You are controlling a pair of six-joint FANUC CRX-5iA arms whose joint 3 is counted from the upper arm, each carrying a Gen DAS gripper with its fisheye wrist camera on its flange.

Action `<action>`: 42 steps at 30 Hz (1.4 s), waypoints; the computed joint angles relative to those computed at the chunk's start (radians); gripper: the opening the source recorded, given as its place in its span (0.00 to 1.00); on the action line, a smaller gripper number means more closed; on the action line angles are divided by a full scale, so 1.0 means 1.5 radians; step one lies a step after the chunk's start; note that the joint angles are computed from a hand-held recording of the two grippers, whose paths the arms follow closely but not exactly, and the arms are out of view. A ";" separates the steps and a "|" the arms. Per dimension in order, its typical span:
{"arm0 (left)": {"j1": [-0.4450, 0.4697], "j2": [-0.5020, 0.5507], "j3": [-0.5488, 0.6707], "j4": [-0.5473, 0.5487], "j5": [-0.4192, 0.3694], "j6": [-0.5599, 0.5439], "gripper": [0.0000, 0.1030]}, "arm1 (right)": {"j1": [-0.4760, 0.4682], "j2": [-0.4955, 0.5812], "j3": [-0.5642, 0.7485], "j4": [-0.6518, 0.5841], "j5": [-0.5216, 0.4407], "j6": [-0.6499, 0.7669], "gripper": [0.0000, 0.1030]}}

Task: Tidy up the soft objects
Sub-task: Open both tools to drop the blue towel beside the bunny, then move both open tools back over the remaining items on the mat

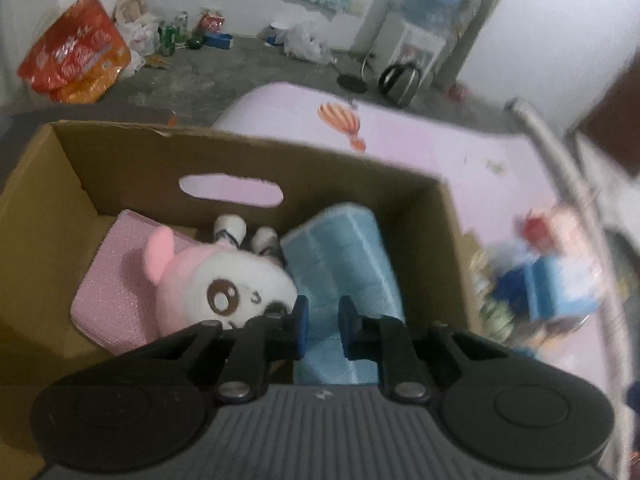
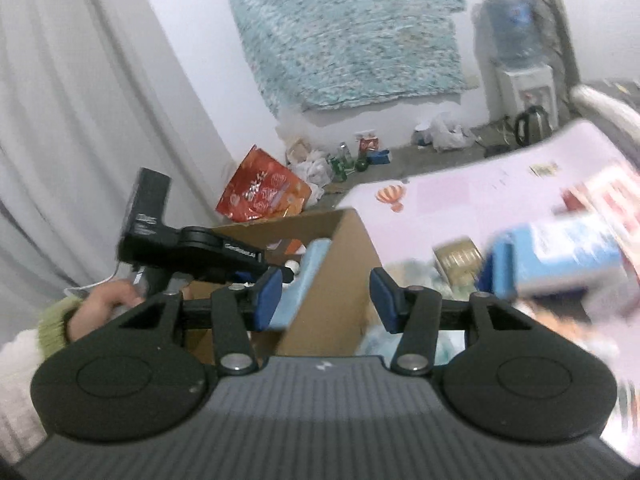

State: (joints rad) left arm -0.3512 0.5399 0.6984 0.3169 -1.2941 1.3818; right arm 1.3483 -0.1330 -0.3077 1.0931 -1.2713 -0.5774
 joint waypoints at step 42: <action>-0.022 -0.263 -0.249 0.084 0.125 -0.061 0.95 | 0.372 -0.093 -0.239 -0.018 -0.306 -0.624 0.52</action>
